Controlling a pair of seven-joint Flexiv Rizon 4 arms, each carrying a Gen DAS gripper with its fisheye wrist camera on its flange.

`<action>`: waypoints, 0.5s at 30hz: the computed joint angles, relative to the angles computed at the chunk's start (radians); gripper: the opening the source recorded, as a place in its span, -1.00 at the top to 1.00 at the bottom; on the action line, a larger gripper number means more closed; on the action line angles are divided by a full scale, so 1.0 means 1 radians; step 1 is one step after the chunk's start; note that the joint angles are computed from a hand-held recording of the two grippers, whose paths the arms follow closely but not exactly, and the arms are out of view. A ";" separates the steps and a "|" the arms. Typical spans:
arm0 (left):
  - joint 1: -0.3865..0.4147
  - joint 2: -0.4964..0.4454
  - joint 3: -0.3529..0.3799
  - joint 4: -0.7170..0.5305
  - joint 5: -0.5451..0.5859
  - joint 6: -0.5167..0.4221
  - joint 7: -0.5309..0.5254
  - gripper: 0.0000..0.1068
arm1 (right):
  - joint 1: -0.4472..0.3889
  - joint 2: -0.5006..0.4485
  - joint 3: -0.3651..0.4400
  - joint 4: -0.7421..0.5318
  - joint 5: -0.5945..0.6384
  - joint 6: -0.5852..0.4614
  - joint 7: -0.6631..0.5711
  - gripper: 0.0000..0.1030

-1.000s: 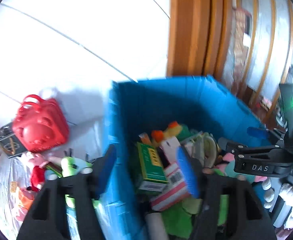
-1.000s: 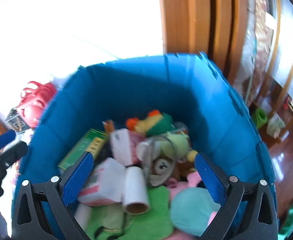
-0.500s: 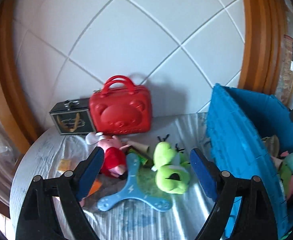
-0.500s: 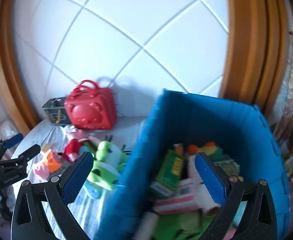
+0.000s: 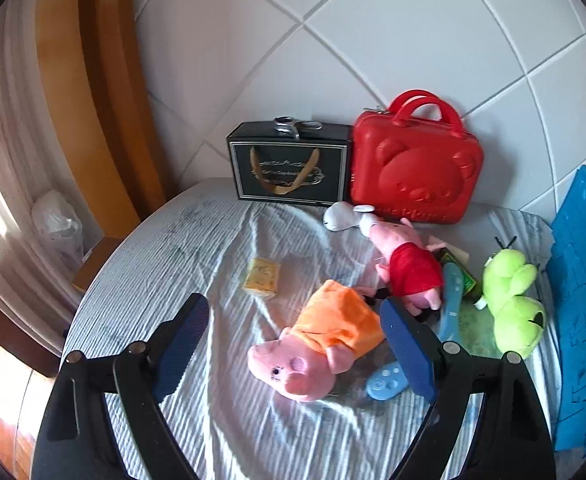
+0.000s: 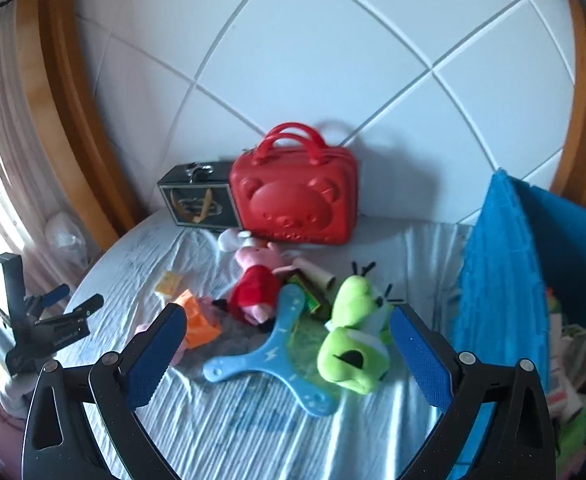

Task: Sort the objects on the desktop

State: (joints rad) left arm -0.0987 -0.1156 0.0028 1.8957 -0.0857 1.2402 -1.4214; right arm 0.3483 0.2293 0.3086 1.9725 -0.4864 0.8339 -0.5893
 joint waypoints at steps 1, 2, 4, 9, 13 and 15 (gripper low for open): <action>0.013 -0.022 0.003 -0.008 -0.011 0.007 0.012 -0.65 | 0.004 -0.036 0.000 -0.015 -0.004 0.003 0.006 -1.00; 0.026 -0.043 0.003 -0.013 -0.025 0.016 0.031 -0.65 | 0.012 -0.077 -0.004 -0.033 -0.007 0.008 0.008 -1.00; 0.038 -0.097 0.017 -0.047 -0.010 0.021 0.023 -0.65 | 0.029 -0.156 -0.021 -0.071 -0.012 0.014 0.008 -1.00; 0.058 -0.242 0.036 -0.154 -0.001 -0.001 0.013 -0.65 | 0.072 -0.342 -0.080 -0.173 -0.020 0.044 -0.040 -1.00; 0.062 -0.370 0.041 -0.261 -0.002 -0.037 0.010 -0.65 | 0.104 -0.501 -0.123 -0.301 -0.003 0.046 -0.124 -1.00; 0.062 -0.426 0.037 -0.308 -0.008 -0.057 0.013 -0.65 | 0.120 -0.571 -0.141 -0.370 0.010 0.035 -0.168 -1.00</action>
